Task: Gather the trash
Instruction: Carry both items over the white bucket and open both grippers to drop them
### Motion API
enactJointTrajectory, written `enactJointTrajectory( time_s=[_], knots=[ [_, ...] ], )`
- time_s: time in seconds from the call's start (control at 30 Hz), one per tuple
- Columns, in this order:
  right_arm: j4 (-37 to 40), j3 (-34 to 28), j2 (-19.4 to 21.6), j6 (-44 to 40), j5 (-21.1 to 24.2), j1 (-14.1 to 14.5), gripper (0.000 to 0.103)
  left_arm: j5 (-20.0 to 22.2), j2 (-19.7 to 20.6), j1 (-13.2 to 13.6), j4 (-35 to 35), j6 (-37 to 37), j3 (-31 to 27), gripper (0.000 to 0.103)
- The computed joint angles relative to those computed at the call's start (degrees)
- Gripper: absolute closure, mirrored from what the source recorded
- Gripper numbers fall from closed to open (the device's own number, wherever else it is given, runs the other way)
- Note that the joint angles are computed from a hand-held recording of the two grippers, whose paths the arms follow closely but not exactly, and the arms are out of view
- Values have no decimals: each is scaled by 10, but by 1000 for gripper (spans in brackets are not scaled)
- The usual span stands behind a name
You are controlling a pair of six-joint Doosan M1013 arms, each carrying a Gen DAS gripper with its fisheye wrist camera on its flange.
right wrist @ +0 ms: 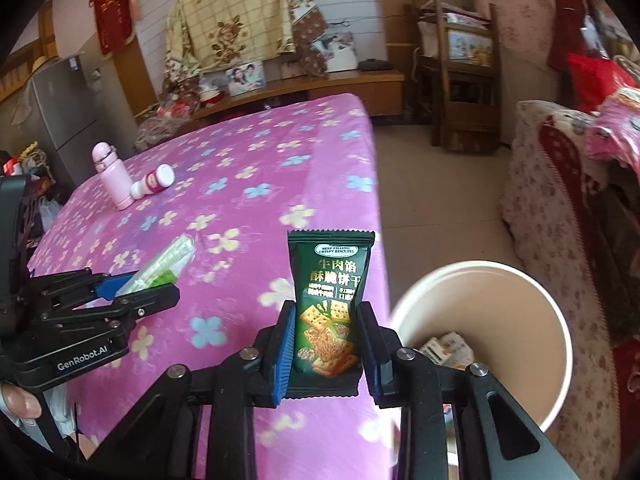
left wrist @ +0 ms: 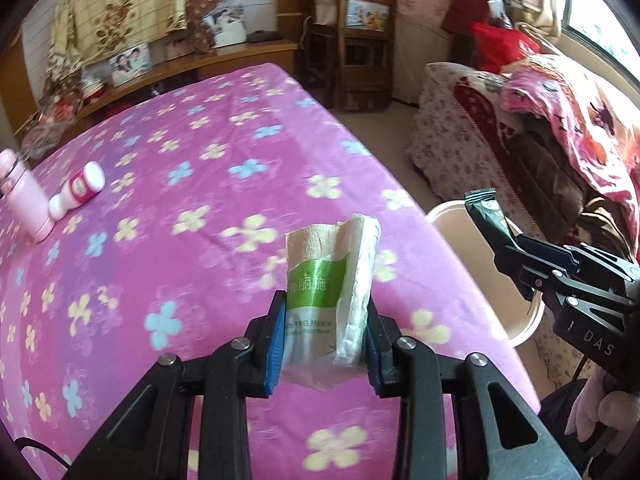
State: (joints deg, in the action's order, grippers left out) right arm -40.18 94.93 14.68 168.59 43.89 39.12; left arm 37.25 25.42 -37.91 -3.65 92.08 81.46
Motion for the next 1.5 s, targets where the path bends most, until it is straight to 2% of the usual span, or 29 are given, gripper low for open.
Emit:
enactJointTrajectory(
  time_s=[0.27,0.57,0.87,1.5],
  knots=[
    [-24,43,-36,67,32,-1,71,2,10,-27,-16,29,-17,68],
    [-30,71,-55,111,60,-8,71,19,29,-47,-39,53,-43,68],
    [-16,97,-66,140,56,-23,71,39,51,-58,-51,61,-67,68],
    [-1,112,-60,161,71,-36,71,67,82,-62,-105,91,-96,67]
  ],
)
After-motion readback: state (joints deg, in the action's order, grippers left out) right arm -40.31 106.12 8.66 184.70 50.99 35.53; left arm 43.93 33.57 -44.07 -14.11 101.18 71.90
